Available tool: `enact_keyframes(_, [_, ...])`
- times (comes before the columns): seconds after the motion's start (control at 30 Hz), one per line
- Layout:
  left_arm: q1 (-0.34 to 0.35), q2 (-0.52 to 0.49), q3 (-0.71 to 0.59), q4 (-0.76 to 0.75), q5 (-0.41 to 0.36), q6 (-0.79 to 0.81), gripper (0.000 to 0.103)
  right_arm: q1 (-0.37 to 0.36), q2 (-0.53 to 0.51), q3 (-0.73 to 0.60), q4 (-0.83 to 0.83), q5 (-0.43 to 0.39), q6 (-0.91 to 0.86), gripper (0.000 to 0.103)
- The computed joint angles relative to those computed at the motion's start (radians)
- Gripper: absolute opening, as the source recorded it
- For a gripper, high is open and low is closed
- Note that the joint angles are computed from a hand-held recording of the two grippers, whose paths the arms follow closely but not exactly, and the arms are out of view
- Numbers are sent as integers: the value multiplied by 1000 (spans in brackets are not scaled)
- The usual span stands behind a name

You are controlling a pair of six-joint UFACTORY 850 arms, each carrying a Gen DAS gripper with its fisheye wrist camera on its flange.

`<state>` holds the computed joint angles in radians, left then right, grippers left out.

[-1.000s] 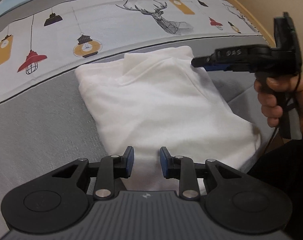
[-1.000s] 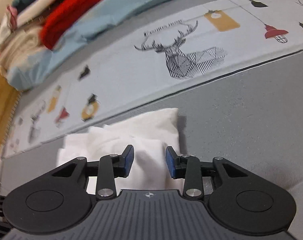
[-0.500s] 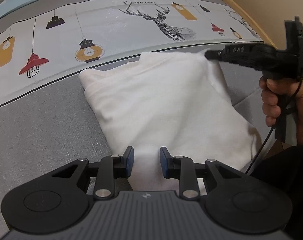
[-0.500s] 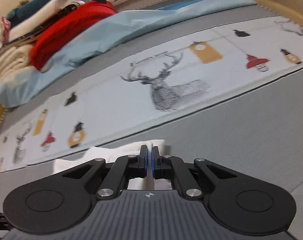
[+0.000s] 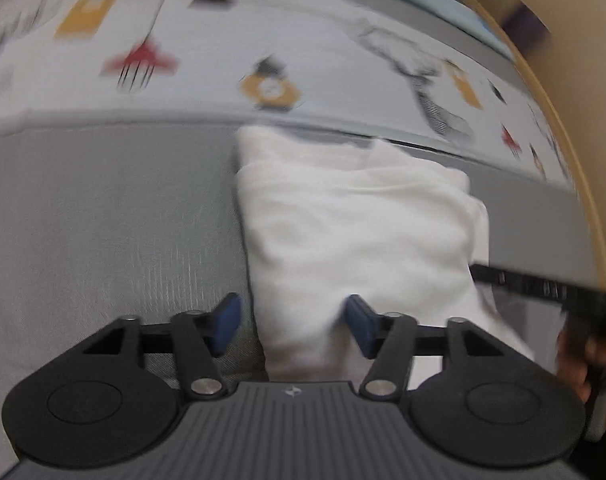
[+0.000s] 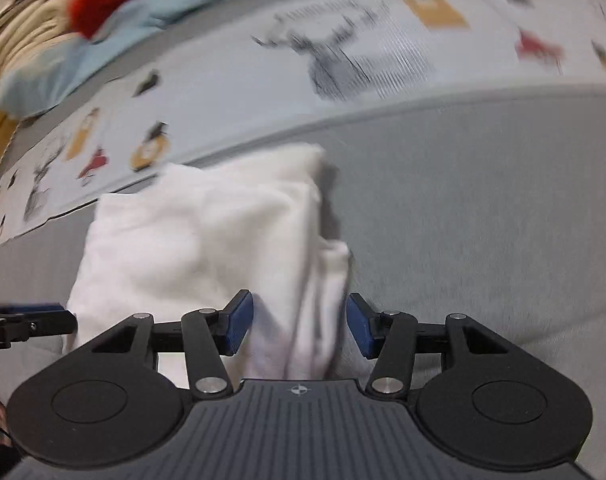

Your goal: Fold small clothes

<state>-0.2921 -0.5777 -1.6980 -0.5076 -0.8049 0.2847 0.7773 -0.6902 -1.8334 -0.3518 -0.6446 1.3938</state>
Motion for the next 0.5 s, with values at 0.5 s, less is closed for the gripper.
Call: enact_keyframes(0.5, [20, 1, -32, -131, 185, 126, 40, 9, -49, -84, -400, 104, 318, 16])
